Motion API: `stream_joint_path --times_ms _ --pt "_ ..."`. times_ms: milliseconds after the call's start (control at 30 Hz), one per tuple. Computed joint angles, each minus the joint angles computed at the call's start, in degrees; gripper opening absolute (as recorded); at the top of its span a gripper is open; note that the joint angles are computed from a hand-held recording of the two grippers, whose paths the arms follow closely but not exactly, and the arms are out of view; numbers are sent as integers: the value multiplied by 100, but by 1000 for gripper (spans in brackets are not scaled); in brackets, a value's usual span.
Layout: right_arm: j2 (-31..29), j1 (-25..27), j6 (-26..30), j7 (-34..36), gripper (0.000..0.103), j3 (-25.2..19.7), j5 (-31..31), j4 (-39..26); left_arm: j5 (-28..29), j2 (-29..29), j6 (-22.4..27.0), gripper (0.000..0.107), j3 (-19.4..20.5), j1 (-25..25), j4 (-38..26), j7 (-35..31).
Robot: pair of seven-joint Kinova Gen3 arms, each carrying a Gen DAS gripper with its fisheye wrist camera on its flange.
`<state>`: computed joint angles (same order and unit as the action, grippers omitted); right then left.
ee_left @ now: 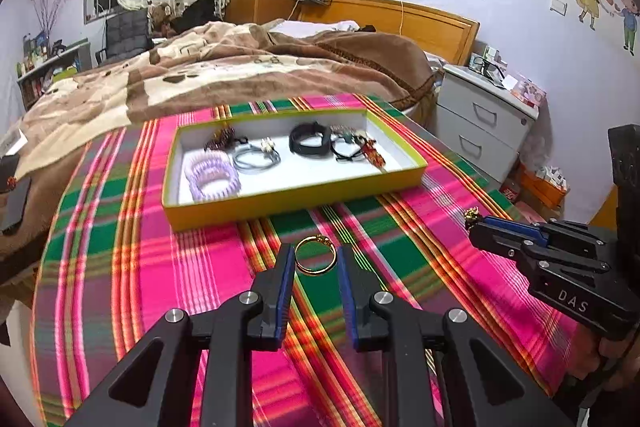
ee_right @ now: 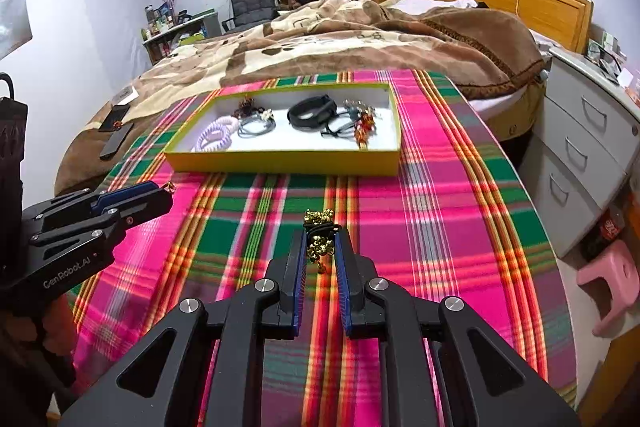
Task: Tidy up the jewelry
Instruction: 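Carry the gold ring and gold bells over the box with both tools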
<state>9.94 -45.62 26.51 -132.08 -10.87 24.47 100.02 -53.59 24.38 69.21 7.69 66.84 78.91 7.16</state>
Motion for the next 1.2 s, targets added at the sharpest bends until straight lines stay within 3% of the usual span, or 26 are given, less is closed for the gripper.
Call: stream_joint_path --times_ms 467,800,1200 --pt "475 16 11 617 14 124 -255 -753 -130 -51 -90 22 -129 -393 -88 -495" --pt "1096 74 282 1376 14 216 -737 -1636 62 -20 -571 22 -221 -898 -74 -918" --pt "2027 295 1060 2279 14 212 -1610 -2847 615 86 -1302 22 -386 -1418 51 -1364"
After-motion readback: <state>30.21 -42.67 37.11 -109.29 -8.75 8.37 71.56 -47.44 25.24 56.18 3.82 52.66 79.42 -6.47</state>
